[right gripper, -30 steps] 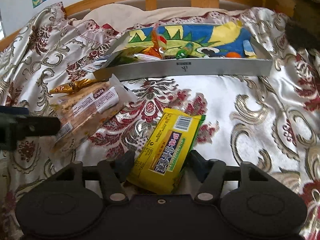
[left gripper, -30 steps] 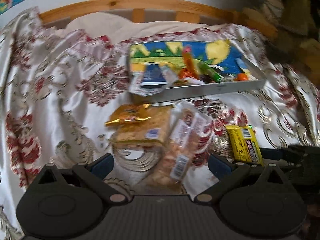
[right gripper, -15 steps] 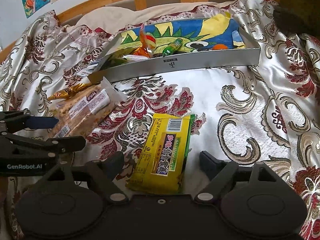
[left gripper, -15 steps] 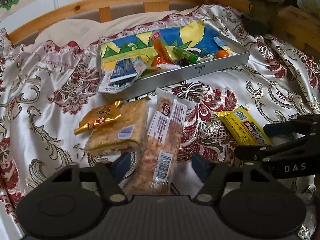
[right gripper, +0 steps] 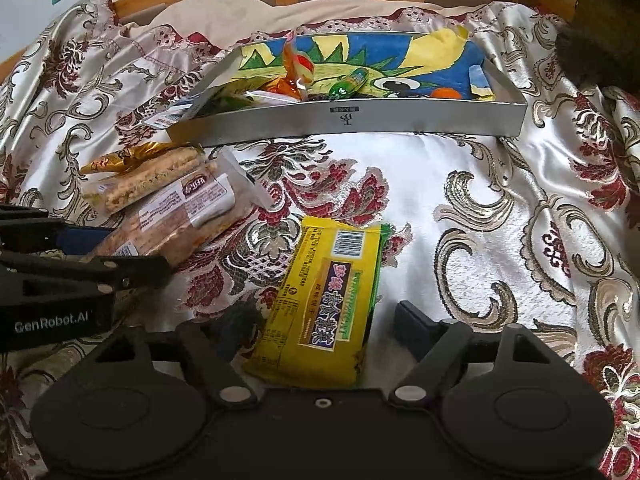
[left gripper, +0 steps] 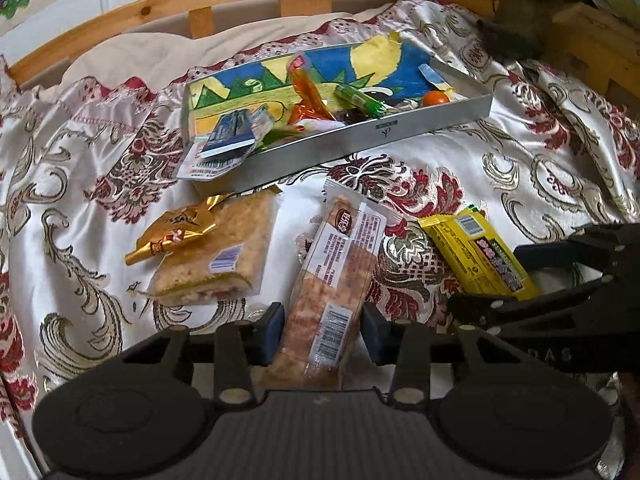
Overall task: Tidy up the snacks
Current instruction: 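Close the right tool on the yellow candy bar while the left tool grasps the pastry bar, then carry the yellow candy bar and pastry bar with both tools into the box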
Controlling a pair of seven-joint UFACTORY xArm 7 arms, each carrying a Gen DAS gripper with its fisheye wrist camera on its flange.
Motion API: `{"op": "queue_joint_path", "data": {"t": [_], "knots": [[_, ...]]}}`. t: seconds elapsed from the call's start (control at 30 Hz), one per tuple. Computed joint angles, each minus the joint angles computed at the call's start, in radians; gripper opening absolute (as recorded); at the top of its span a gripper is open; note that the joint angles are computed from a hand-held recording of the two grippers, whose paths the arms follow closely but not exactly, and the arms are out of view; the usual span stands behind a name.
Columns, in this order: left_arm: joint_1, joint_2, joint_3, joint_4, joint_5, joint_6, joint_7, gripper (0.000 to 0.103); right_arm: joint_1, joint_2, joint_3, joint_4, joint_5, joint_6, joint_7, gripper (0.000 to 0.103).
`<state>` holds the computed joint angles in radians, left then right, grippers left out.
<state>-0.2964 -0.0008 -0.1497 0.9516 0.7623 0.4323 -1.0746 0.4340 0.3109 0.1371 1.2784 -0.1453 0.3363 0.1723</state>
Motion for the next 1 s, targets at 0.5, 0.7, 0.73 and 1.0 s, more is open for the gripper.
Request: {"op": "queue_joint_path", "data": {"t": [0.5, 0.7, 0.73, 1.0], "knots": [[-0.009, 0.032, 0.013, 0.008, -0.25, -0.079, 0.167, 0.04, -0.033, -0.031, 0.021, -0.039, 0.068, -0.033, -0.02, 0.05], [-0.022, 0.024, 0.003, 0.019, -0.36, -0.044, 0.193, 0.039, -0.057, -0.074, 0.038, -0.087, 0.111, -0.051, -0.079, 0.049], [-0.021, 0.018, 0.001, 0.013, -0.414, -0.054, 0.215, 0.039, -0.061, -0.083, 0.041, -0.098, 0.118, -0.055, -0.089, 0.049], [-0.027, -0.031, -0.016, -0.029, -0.637, -0.083, 0.28, 0.039, -0.097, -0.166, 0.078, -0.188, 0.254, -0.082, -0.221, 0.049]]}}
